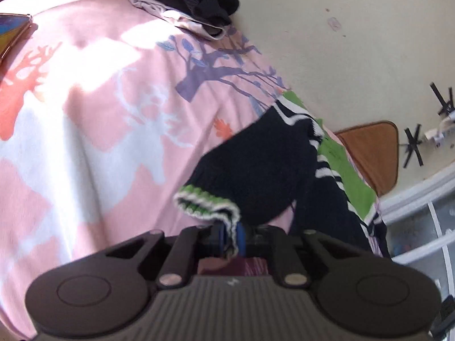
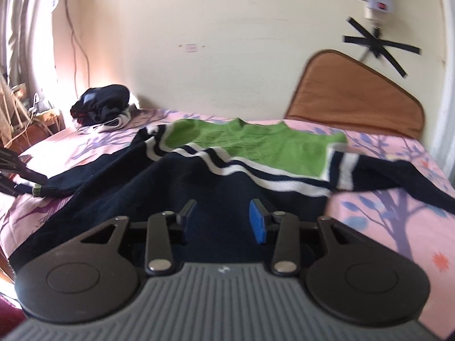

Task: Fold small clothes
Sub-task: 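Fold the held sleeve across the sweater body with the left gripper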

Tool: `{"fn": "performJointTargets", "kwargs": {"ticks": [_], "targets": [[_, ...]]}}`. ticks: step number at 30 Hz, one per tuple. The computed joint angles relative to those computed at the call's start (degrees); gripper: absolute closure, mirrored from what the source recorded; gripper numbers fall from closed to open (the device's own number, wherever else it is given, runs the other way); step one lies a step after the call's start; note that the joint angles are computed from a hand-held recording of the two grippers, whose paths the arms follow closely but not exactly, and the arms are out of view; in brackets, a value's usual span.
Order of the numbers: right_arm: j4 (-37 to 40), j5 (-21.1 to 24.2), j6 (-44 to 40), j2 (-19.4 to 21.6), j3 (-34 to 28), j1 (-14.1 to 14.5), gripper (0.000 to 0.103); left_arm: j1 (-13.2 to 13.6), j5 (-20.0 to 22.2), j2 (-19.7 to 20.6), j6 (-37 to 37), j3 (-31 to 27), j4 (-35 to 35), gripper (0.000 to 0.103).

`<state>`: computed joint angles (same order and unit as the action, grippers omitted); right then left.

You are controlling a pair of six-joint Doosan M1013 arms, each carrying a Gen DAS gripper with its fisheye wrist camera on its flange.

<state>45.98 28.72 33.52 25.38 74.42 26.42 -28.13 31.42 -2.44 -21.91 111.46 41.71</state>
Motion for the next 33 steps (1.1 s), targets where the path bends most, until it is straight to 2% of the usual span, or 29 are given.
{"fn": "performJointTargets", "kwargs": {"ticks": [2,3,5,6,7,9,10,12,14,15,16,19,22,24,25,27,28,29,30,33], "targets": [[2.79,0.18,-3.48,0.13,-0.08,0.64,0.058,0.10,4.32,-0.43,-5.46,-0.23,6.45,0.096],[3.75,0.45,-4.10,0.52,-0.64,0.96,0.058,0.01,8.63,-0.92,-8.31,-0.56,10.08,0.096],[4.37,0.87,-2.79,1.86,-2.45,1.73,0.057,-0.09,21.86,-1.87,-11.71,-1.82,16.10,0.096],[4.60,1.39,-2.01,2.42,-3.24,1.86,0.057,0.52,27.13,-2.11,-12.11,-2.55,17.44,0.096],[4.73,1.97,-1.09,2.98,-3.99,1.96,0.057,1.76,29.91,-2.53,-12.07,-3.02,18.28,0.096],[3.60,3.68,2.42,4.31,-5.78,2.19,0.057,5.21,28.76,-3.17,-9.69,-4.20,16.63,0.096],[3.01,5.91,4.24,5.20,-7.07,1.82,0.057,6.91,26.83,-2.97,-6.69,-5.39,15.31,0.096],[2.02,9.33,7.44,6.81,-9.06,1.42,0.056,7.93,26.66,-0.99,0.63,-9.13,13.43,0.096],[-1.09,11.77,12.34,8.16,-10.55,1.16,0.054,7.04,27.36,1.86,8.27,-13.85,13.18,0.096],[-0.26,11.98,12.66,8.48,-10.36,0.95,0.054,6.60,26.39,3.23,11.87,-16.11,13.22,0.096],[3.57,12.09,11.16,8.27,-9.52,0.33,0.051,5.88,25.62,4.88,15.02,-18.72,13.27,0.096],[7.63,13.65,12.30,8.47,-9.43,-0.64,0.049,4.59,21.31,9.71,25.28,-26.65,11.57,0.096],[11.93,15.00,12.90,8.15,-8.71,-1.60,0.047,3.04,17.61,16.05,37.98,-36.38,7.03,0.096],[14.14,15.08,12.73,7.82,-8.05,-2.03,0.047,2.18,16.61,21.02,48.00,-43.58,1.97,0.094],[15.57,15.24,12.34,7.68,-7.71,-2.23,0.046,1.79,16.62,23.64,52.86,-47.18,-0.86,0.092],[17.45,15.30,11.89,7.37,-7.11,-2.47,0.046,1.47,17.75,28.48,63.56,-53.74,-8.54,0.070],[18.20,15.20,11.85,7.16,-6.77,-2.55,0.045,1.21,19.40,31.08,68.44,-57.14,-12.44,0.046],[18.79,15.20,11.72,6.97,-6.44,-2.64,0.045,1.00,21.10,33.03,71.14,-59.58,-14.33,0.042],[19.12,15.10,11.91,7.03,-6.48,-2.71,0.045,0.66,22.78,34.64,72.95,-61.42,-15.07,0.042],[19.73,13.99,12.08,6.97,-6.23,-2.37,0.045,0.30,23.60,34.92,72.02,-60.04,-12.52,0.042]]}}
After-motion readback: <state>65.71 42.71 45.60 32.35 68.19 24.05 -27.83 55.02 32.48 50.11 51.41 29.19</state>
